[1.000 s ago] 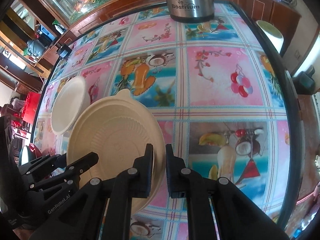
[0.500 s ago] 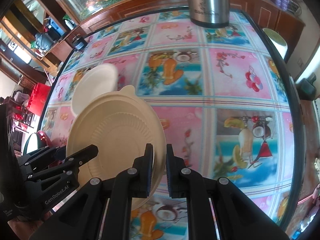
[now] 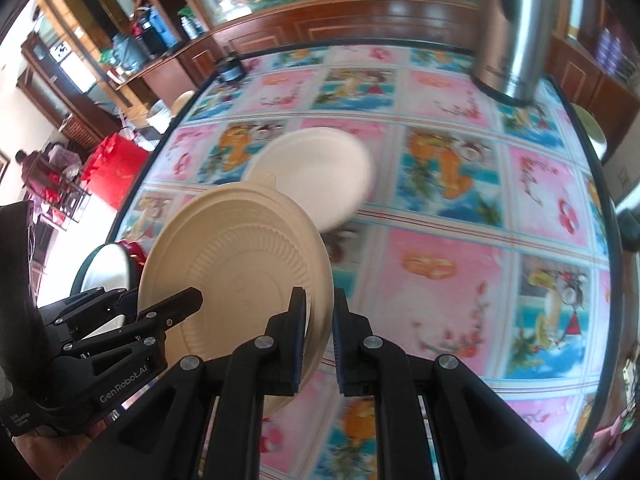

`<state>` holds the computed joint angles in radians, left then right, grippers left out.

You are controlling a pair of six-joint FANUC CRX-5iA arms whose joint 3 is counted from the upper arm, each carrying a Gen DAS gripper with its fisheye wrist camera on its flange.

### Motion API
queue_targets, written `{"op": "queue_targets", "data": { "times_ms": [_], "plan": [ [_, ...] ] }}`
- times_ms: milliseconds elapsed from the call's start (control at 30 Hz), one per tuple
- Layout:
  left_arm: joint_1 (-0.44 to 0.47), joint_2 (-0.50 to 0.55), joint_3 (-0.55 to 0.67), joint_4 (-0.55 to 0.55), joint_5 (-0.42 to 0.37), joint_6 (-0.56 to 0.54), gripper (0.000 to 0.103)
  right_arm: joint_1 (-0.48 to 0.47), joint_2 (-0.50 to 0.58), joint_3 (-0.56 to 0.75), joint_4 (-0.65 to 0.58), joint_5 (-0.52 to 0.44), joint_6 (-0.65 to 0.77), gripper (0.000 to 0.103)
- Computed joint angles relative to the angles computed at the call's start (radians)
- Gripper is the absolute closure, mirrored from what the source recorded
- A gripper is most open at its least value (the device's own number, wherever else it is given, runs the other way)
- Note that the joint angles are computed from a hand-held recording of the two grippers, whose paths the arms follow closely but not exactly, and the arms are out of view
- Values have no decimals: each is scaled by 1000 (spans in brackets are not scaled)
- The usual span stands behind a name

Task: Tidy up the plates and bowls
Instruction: 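Carry the cream bowl with both tools to the stack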

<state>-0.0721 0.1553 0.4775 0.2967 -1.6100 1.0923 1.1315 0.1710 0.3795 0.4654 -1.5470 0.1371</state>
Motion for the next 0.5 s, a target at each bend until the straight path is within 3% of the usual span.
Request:
{"op": "queue_targets", "data": {
  "times_ms": [500],
  "plan": [
    [223,20,60,-5,-15,-27,73,-33,335,468,-63,-22,279,90]
  ]
}}
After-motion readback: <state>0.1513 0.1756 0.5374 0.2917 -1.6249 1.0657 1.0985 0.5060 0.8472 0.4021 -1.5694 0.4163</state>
